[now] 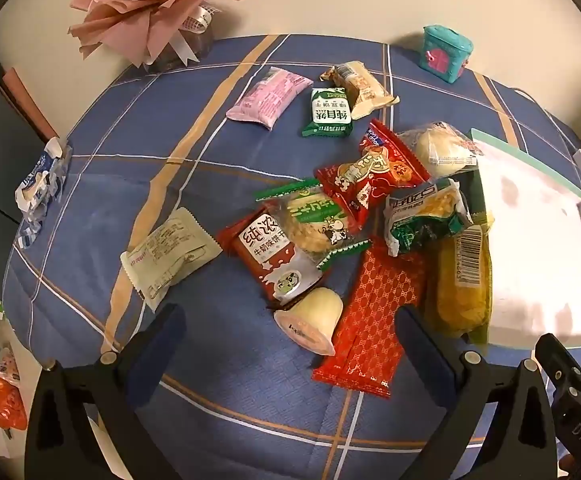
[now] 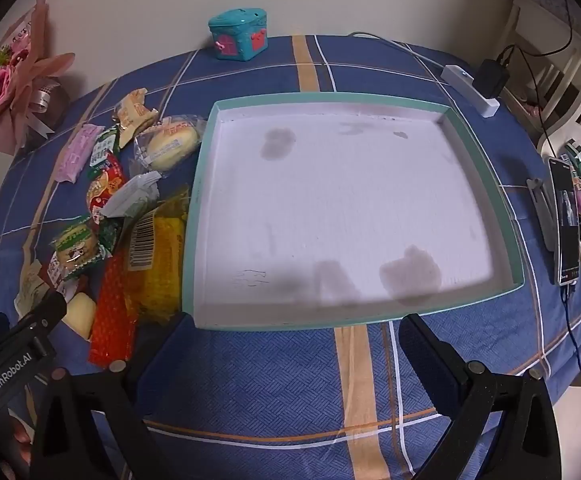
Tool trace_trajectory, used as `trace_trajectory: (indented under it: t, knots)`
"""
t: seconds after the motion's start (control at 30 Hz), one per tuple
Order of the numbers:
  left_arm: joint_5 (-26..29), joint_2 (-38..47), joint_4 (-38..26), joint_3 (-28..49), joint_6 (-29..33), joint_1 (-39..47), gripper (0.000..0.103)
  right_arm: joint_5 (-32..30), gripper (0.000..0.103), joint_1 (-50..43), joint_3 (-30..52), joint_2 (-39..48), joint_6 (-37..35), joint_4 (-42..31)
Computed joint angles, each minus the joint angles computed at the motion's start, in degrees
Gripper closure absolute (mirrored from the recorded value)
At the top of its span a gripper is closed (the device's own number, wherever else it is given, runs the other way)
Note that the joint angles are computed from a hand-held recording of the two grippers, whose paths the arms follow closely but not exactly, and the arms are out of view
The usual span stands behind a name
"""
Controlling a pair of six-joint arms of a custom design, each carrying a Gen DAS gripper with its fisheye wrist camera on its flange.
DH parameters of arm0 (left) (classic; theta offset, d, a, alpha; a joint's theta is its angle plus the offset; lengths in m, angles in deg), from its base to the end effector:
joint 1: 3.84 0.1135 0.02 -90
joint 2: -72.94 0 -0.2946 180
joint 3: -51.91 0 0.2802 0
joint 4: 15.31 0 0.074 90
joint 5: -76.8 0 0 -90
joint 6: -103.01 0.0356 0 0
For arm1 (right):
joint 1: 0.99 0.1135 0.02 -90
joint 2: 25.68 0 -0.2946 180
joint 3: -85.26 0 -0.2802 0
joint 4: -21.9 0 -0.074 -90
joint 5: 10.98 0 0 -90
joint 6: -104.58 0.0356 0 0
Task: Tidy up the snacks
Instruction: 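Move both tools toward the snack pile beside the white tray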
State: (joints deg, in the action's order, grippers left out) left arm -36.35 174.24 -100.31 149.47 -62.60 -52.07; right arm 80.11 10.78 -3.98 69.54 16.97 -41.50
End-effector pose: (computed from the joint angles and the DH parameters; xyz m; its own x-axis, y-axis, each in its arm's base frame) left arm 0.2500 -0.2589 0.2774 -0.8242 -0.4142 -0.3862 -0.4761 0.8761 0.0764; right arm 0.3599 0.0743 0.2836 -0.9142 -0.1479 -0.3773 -0.1589 0.9873 -0.0019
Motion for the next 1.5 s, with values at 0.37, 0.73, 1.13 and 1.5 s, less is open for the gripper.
trace_trajectory:
  t: [0.37, 0.73, 1.13, 1.5]
  knots:
    - [-0.35, 0.25, -1.40, 0.62, 0.24, 0.49, 0.000, -0.08, 0.000, 0.35, -0.16, -0.30, 0.08, 0.26]
    - [-0.43, 0.80, -1.80, 1.11, -0.71, -0.07, 0.000, -0.55, 0.000, 0.29, 0.08, 0.02, -1.32, -0.12]
    - [-1.80, 0.14, -0.39, 0.07, -1.43, -0.36, 0.000, -0.40, 0.000, 0.76, -0.33, -0.29, -2.47, 0.21]
    - [-0.76, -0.76, 0.51, -1.35, -1.52, 0.10, 0.000, -0.26, 0.000, 2.45, 0.44, 0.31, -0.72, -0.38]
